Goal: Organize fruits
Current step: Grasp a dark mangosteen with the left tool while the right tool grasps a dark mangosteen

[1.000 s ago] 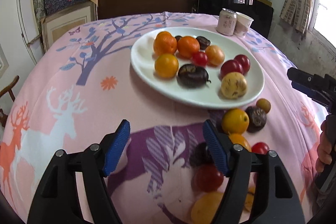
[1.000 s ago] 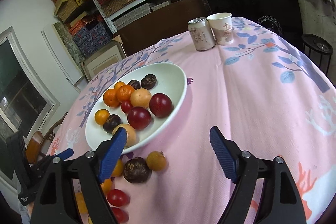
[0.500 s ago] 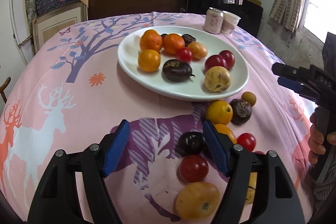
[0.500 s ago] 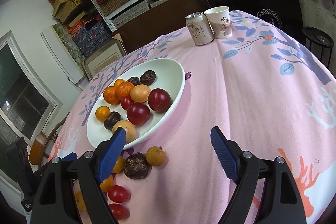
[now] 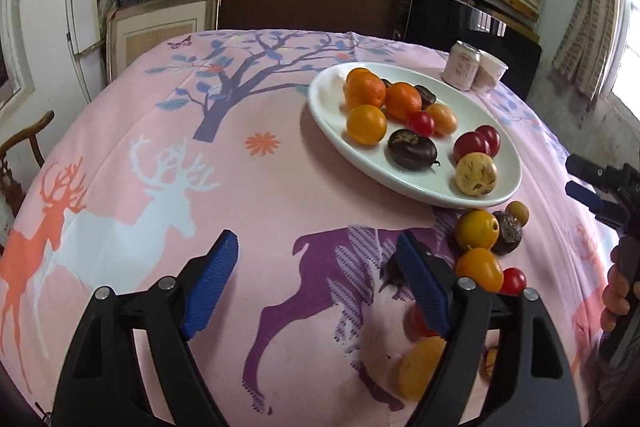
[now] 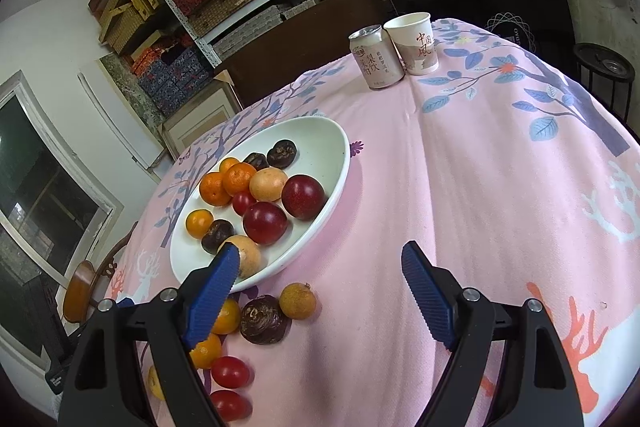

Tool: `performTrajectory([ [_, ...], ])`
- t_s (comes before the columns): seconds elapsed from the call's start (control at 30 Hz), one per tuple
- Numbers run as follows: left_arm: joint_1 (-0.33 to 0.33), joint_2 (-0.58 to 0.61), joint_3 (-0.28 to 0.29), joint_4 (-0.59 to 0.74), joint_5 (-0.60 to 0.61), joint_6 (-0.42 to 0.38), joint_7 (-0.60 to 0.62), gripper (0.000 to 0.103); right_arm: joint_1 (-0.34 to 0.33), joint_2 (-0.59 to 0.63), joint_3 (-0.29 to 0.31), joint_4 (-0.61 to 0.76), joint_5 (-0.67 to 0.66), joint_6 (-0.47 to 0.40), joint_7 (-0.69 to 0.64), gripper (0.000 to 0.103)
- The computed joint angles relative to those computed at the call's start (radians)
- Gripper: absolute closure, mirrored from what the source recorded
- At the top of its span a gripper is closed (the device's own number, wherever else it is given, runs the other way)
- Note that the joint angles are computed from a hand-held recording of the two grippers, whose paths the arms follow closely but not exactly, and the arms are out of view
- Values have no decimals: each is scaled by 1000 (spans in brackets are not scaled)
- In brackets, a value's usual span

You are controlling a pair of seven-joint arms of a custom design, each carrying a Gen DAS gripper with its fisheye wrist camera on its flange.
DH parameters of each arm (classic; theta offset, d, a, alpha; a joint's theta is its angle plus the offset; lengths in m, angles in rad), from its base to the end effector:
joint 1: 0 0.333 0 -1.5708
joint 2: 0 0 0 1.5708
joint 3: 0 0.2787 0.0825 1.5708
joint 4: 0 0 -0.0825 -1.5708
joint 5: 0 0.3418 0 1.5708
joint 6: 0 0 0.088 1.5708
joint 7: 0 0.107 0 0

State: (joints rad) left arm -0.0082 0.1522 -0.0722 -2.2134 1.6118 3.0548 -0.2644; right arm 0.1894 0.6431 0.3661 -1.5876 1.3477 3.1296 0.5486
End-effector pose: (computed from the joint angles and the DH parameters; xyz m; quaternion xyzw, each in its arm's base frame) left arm 0.4920 -0.1179 0.3271 -0.7109 0.5909 -0.2852 0.2532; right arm 0.6141 0.2320 0.3142 -0.6447 0.6089 -0.0726 0.4564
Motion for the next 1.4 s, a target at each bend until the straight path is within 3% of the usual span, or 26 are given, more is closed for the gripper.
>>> performTrajectory([
  [0.37, -42, 41, -23, 49, 42, -8, 62, 24, 6, -2, -2, -2, -9, 11, 10, 19],
  [0.63, -93, 119, -17, 114, -143, -68, 313, 24, 4, 1, 3, -5, -37, 20, 29, 19],
  [0.77, -101, 158, -1, 149, -215, -38, 399, 25, 7, 5, 0, -5, -58, 24, 56, 19],
  [0.9, -94, 199, 5, 175, -324, 38, 529, 45, 7, 6, -1, -10, -87, 26, 86, 19],
  [1.0, -97, 218, 13, 180, -396, 76, 601, 48, 0, 8, 8, -12, -98, 29, 93, 19],
  [1.03, -85, 227, 1, 181, -438, 93, 647, 53, 0, 9, 8, -12, -104, 30, 98, 19],
  [1.1, -17, 247, -75, 173, -560, 120, 792, 62, 8, 8, -4, -16, -128, 27, 124, 19],
  [1.2, 10, 257, -107, 165, -640, 137, 875, 65, 25, 10, -27, -21, -178, 22, 176, 19],
  [1.3, -42, 237, -57, 147, -659, 119, 880, 71, 34, 9, -41, -31, -226, 17, 217, 19],
  [1.4, -100, 200, 14, 99, -665, 137, 859, 71, 65, 0, -82, -52, -306, 4, 278, 19],
])
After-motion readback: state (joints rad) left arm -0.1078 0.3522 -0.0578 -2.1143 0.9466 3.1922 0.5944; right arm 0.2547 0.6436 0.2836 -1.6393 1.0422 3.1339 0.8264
